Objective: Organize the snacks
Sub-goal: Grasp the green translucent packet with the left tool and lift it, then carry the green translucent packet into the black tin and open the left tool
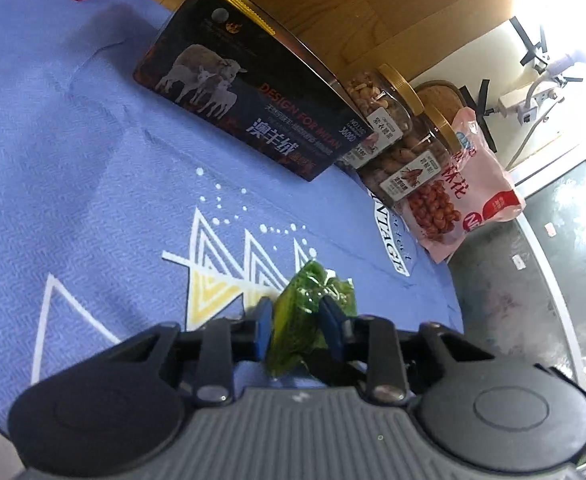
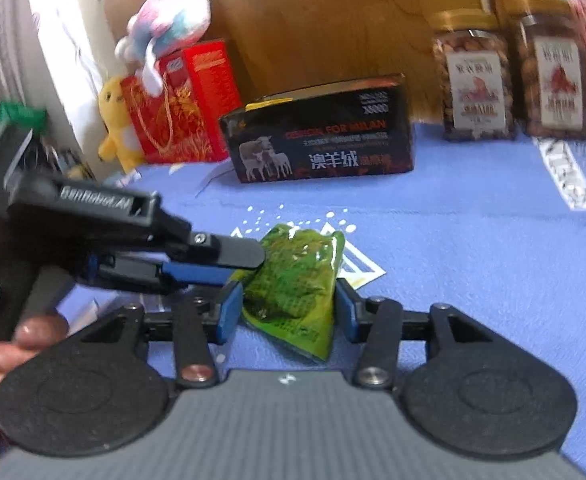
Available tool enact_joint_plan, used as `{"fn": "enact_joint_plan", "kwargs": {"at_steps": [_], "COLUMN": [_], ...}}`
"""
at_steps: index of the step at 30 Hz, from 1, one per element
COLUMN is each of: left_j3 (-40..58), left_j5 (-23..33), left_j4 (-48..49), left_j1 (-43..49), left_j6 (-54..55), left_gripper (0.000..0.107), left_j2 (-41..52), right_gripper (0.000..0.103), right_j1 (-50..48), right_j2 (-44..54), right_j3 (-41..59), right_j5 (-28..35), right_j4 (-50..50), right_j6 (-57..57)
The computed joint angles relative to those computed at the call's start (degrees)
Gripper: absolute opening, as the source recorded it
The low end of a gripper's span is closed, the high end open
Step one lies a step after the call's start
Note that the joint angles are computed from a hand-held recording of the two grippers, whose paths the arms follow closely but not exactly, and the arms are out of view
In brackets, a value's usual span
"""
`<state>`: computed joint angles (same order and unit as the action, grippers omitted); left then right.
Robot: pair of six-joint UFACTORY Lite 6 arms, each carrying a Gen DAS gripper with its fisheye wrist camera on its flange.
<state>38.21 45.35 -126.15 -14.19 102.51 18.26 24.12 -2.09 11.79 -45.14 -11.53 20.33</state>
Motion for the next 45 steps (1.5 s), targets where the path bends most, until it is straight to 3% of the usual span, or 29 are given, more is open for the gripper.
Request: {"fn": "enact_joint_plan", "kwargs": {"at_steps": [3,7,19,24,35,39,41,42,45], "left_j3": [-0.14,-0.79,3.60,15.02,46.02,52.49,53.14,52.94,50.30], "left_j5": [0.36,-0.29,-1.04,-4.45,-14.05,-18.85,-21.48,-22.19,-23.53], "left_j4": [1.42,1.23,8.34,12.82,21.82,24.45,23.89,22.80,18.07], "left_j1": [0.31,-0.10,4.06,5.04,3.02,2.09,1.64,1.56,1.72], "left_j6": [-0.66,-0.20,-5.75,-10.20,-22.07,-25.43,-25.23,-24.22,-18.82], "left_gripper": [0.023,0.023,0.023,0.023,0.024,0.029,0.039,0.044,0.045], "left_j2": [-0.32,-2.36,-7.00,-4.02,14.82,19.97,20.69,20.77,18.81], "right_gripper": [0.039,0.036,0.035,0.035,0.035,0.037,0.041,0.045,0.048], "right_j1": [7.80,13.19,10.01,4.66,-3.48,-3.37,-3.25,-3.06,-2.69], "right_j2": [-0.73,-0.98,-2.07,3.84,21.81,27.92,30.11,30.58,28.66], "right_j3": [-0.55,-1.38,4.68,15.34,39.94,46.43,48.89,49.20,46.33], "right_j5": [0.38,-2.59,-0.74,0.21,4.23,6.20,7.27,7.17,5.86], "right_j4": [14.23,23.41,19.33,13.11,5.11,5.57,5.26,5.56,6.67], "right_j6": [-11.44,-18.26,-19.27,-19.01,-15.25,-15.45,-15.12,-15.33,-15.75]}}
